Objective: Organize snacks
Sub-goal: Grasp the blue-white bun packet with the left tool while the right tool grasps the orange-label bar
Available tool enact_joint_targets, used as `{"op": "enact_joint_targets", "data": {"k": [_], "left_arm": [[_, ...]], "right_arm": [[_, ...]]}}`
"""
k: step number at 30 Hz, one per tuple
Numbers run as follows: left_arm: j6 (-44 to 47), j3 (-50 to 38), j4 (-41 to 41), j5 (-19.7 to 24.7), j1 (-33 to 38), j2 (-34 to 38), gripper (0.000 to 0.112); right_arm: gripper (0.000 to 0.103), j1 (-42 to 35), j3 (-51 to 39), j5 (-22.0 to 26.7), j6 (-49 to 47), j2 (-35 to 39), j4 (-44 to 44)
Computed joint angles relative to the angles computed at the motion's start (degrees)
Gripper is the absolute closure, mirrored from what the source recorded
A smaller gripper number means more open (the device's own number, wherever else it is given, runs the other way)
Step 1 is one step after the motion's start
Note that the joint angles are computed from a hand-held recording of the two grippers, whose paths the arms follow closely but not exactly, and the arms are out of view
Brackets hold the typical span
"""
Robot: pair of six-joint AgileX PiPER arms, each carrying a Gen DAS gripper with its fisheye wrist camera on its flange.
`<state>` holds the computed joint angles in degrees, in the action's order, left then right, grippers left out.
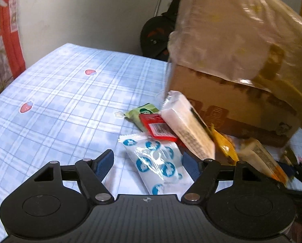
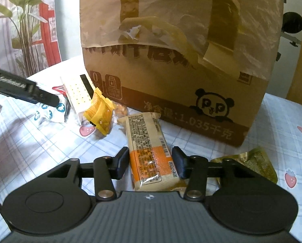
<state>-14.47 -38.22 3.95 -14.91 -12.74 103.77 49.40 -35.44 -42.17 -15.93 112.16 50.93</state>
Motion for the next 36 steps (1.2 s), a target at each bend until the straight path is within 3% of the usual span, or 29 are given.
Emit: {"op": "enact_joint_targets", "data": {"k": [5, 13, 23, 36], "left_arm": [[-3.6, -2.8, 3.4, 0.2, 0.2, 2.8, 0.035], [-11.1, 0.8, 12.1, -3.6, 0.9, 1.4, 0.064], [-14.9, 6.9, 17.6, -6.6, 1.8, -2.3, 0.065], [-11.8, 10.2, 15.2, -7.6, 0.0, -4.8, 0.067]], "right_arm": [[0.054, -0.5, 0.4, -0.1, 1.7, 0.0, -1.7], [0.054, -0.5, 0.7, -0.1, 2.2, -0.3, -2.0], [0.054, -0.6, 0.9, 0.1, 2.3, -0.5, -2.2], [0.054, -0.5, 1.2, 0.0, 2.9, -0.7, -2.5]]}}
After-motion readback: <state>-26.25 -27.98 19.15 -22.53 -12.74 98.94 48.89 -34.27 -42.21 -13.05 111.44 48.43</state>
